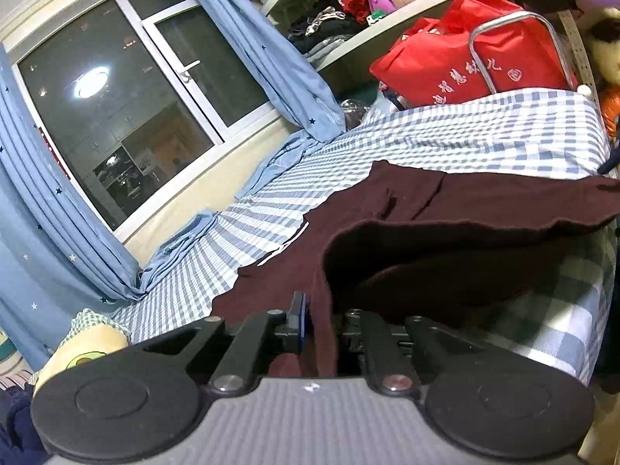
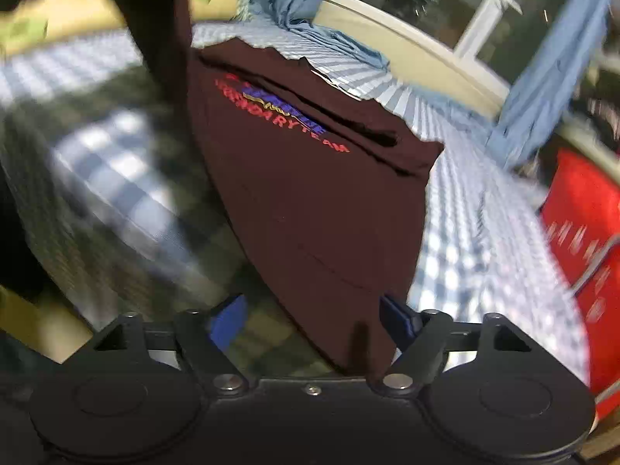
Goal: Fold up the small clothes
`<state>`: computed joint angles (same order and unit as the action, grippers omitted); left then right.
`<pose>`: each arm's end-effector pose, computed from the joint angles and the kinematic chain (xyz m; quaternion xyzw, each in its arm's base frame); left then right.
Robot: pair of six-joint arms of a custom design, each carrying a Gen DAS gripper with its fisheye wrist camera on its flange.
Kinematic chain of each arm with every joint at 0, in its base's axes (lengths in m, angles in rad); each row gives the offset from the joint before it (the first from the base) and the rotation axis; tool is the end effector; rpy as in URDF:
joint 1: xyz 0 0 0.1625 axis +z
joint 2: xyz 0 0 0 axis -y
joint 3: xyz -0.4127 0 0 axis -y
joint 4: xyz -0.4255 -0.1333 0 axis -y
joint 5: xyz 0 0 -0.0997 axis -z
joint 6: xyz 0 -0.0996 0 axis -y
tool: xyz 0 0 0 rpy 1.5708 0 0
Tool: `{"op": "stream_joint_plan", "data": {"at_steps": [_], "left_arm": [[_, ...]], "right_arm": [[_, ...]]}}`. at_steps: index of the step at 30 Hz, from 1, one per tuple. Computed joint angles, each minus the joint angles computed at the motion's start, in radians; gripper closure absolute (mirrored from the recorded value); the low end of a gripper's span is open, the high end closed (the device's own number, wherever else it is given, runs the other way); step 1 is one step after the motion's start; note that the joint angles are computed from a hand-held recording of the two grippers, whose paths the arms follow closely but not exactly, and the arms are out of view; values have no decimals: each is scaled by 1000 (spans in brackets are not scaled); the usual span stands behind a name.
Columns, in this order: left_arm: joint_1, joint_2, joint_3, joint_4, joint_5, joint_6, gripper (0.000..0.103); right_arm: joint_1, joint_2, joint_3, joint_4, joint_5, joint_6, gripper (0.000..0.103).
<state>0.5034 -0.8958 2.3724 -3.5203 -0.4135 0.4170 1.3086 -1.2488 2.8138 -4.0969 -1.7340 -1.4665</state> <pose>-0.2464 -0.3920 0.0709 0.4557 0.6864 -0.3557 0.4411 0.0429 -0.2918 0.1540 0.4695 -0.7497 0.2441 0.3974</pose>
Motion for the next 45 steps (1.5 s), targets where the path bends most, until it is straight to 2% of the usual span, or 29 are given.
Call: {"op": "stream_joint_plan", "data": {"at_steps": [2,3,5,6,7,8,11,13,15,17,20,22,24,26,28,29,33,38,40,42,44,45], "left_arm": [[-6,-20,17,36,1,-63,94],[-7,-42,31,66,-3,-103,94],[-12,-85,63,143,-17,-197,94],[-15,-110,84,183,-28,-245,94],[-20,-126,100,206,-30,-276,95],[-27,-134,117,217,-25,-301,95],[-45,-158,153,238,-3,-374,96],[-50,-172,162,228,6,-397,96],[-49,-169,159,161,28,-367,96],[-35,-133,126,50,59,-279,96],[12,-60,35,-205,84,-31,96],[66,-40,-52,-335,48,147,96],[128,-36,-146,-376,-10,274,96],[192,-19,-253,-374,-61,392,96],[258,9,-374,-316,-103,465,97],[292,20,-434,-255,-122,461,97],[428,97,-688,87,-151,346,97],[575,197,-936,513,-193,88,97],[627,229,-1011,672,-228,-28,97],[666,256,-1063,755,-260,-93,97],[691,269,-1083,784,-283,-116,95],[701,273,-1094,795,-294,-128,89]], "right_arm": [[-22,128,-29,-152,17,-70,47],[-39,165,-40,-204,36,-93,50],[-78,190,-52,-249,78,-128,70],[-96,170,-49,-230,99,-134,75],[-104,137,-43,-194,111,-133,87],[-110,93,-37,-143,126,-125,94],[-79,-55,-37,41,123,-30,99],[-21,-160,-58,198,81,60,100],[45,-247,-92,351,42,132,100],[111,-311,-142,492,11,178,100],[220,-351,-255,683,-35,231,100],[289,-337,-354,795,-69,267,100],[345,-282,-471,877,-105,284,100],[385,-184,-629,955,-144,308,100],[413,-81,-786,1029,-192,356,100],[423,-13,-877,1060,-217,374,100],[433,234,-1195,1191,-313,444,100],[395,551,-1579,1367,-404,552,100],[374,649,-1702,1447,-426,604,100],[357,737,-1812,1511,-449,634,100],[342,814,-1920,1581,-465,669,100],[335,843,-1961,1605,-469,684,100]]}}
